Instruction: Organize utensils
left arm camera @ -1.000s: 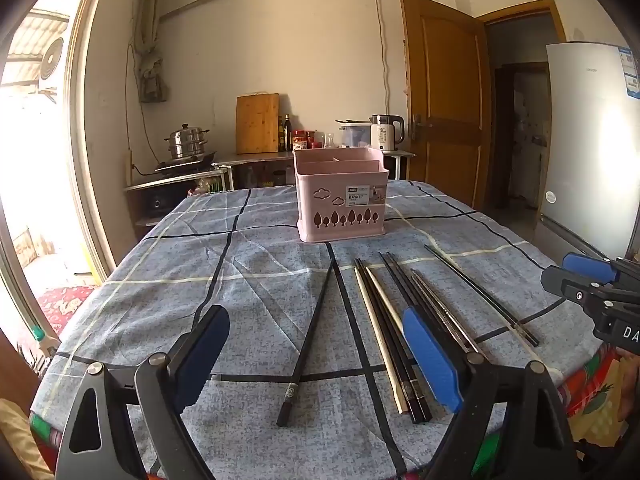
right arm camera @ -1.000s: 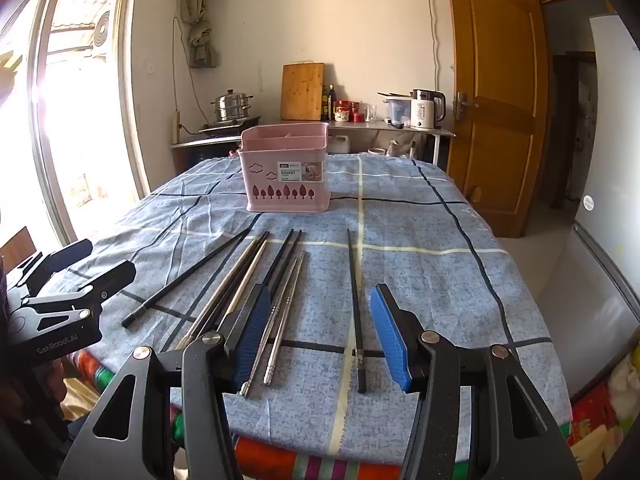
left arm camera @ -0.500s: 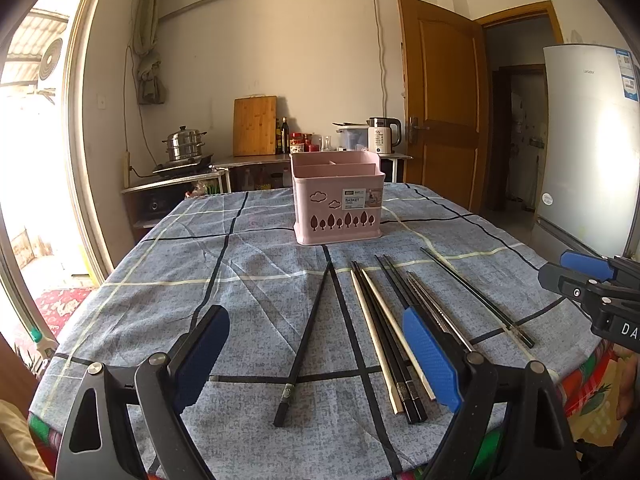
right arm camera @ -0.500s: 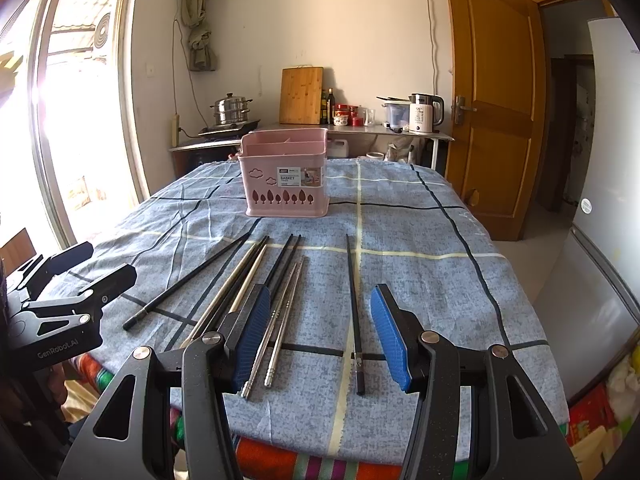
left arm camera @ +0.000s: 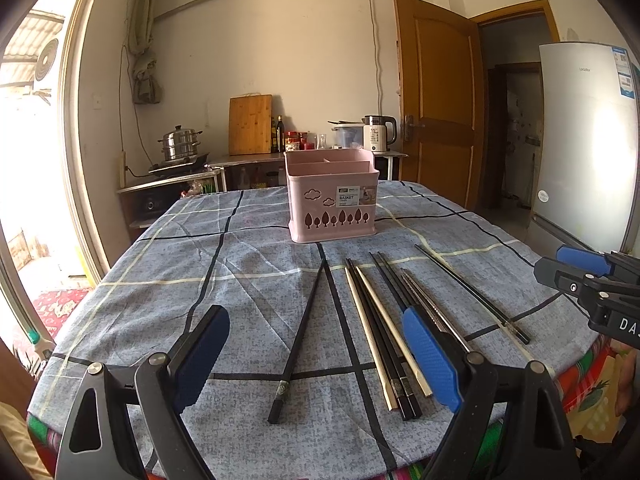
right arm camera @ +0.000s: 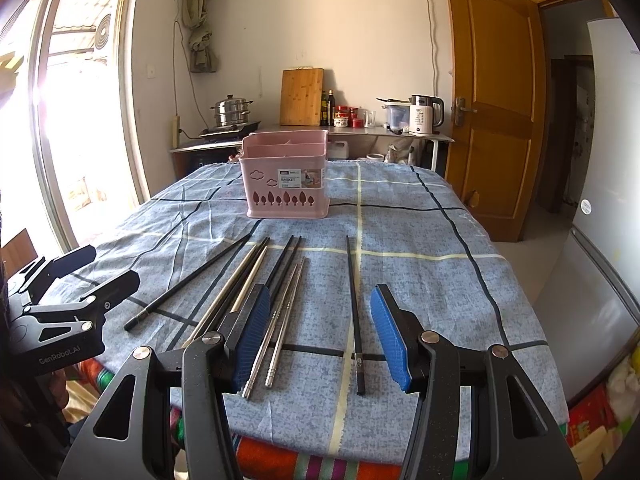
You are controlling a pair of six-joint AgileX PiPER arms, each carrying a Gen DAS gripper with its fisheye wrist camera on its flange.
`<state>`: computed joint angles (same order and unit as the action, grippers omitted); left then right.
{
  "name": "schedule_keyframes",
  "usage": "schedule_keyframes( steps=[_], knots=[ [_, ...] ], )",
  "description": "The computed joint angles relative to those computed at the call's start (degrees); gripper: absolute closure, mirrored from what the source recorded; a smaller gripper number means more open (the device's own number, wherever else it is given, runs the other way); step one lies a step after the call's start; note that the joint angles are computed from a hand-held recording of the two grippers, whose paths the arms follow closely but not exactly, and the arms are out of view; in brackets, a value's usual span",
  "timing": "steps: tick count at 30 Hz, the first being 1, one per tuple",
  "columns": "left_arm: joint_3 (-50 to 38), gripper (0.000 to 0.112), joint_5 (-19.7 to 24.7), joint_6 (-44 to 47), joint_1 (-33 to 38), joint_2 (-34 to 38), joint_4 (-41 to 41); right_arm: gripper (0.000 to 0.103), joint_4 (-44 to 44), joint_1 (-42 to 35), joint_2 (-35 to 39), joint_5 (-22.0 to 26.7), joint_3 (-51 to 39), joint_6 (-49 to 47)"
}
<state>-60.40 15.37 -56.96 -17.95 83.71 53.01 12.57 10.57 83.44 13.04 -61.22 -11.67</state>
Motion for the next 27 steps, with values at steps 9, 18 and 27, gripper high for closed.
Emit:
schedule_keyframes(
  steps=[9,18,27],
  knots=[
    [0.77,0.023,-0.46,-1.39,0.05,-0.35,1.29,0.050,-0.28,0.07,-0.11,0.01,0.03,0.28],
    [0.53,0.023,-0.31,-2.89,-0.46,-0.14,2.59,0.050,0.01,0.10,-0.50,-0.01,0.32,0.03],
    [1.12,0.023,-1.06,-1.26,0.14,-0.71,1.08,0.050,0.26,0.11,-0.87,0.23,0.45,-0.10]
  ],
)
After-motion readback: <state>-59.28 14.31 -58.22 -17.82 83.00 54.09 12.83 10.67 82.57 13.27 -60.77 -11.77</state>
